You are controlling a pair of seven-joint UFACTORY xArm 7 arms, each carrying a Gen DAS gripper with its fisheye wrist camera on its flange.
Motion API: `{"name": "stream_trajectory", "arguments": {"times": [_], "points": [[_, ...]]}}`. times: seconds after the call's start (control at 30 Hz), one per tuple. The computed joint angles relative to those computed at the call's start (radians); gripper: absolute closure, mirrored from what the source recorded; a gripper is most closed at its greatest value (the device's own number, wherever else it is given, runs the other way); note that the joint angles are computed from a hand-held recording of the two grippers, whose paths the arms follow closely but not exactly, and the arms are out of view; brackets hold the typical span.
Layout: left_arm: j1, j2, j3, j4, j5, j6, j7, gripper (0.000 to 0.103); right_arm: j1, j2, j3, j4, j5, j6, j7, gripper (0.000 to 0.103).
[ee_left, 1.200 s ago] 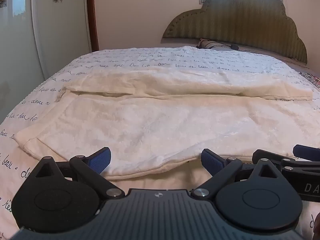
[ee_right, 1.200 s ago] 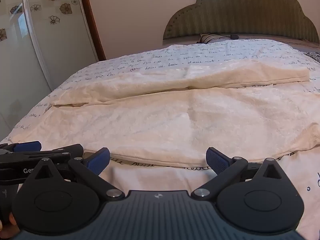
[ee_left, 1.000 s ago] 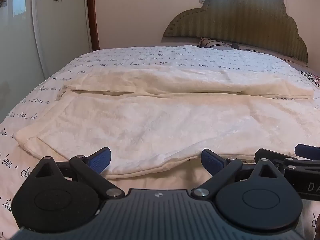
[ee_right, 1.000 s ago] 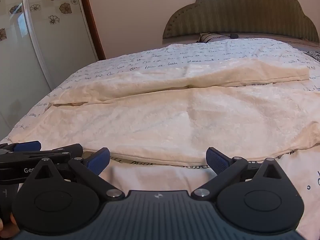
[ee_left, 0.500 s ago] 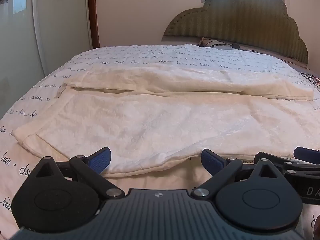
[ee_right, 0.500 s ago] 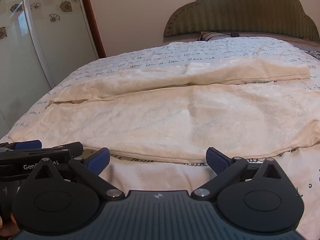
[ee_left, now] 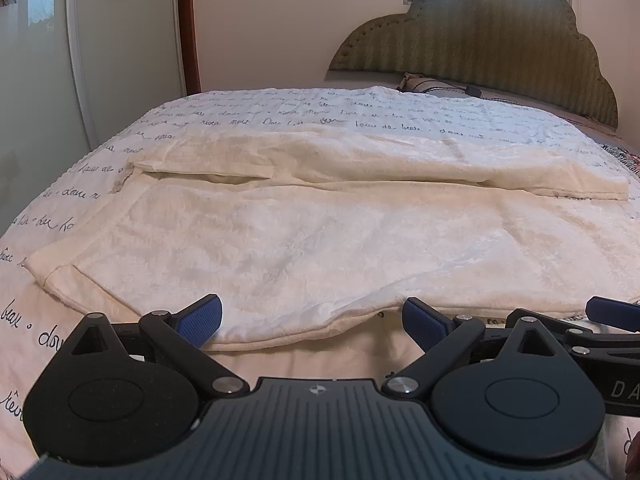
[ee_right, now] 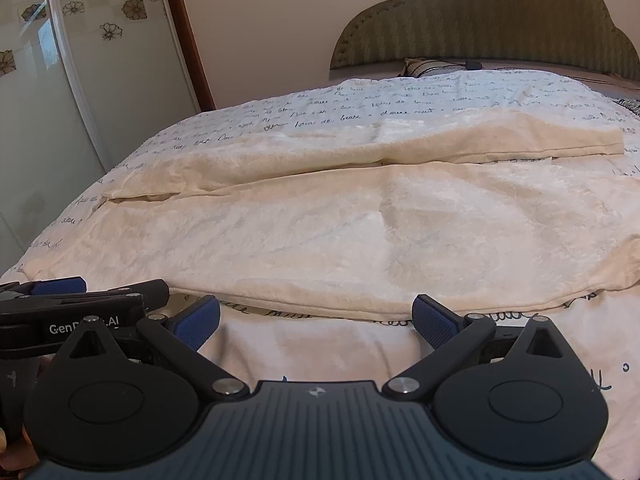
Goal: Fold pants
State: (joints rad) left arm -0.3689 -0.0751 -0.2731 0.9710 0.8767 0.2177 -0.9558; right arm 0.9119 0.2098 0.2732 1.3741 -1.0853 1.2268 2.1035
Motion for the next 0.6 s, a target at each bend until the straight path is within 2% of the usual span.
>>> {"name": "stream_trajectory", "arguments": {"times": [0.6], "points": [[-0.003,0.000,0.001,0.002,-0.014,0.005,0.012,0.005,0.002,0.007,-0.004,0.004,0.001,-0.011,-0.005,0.000]]}}
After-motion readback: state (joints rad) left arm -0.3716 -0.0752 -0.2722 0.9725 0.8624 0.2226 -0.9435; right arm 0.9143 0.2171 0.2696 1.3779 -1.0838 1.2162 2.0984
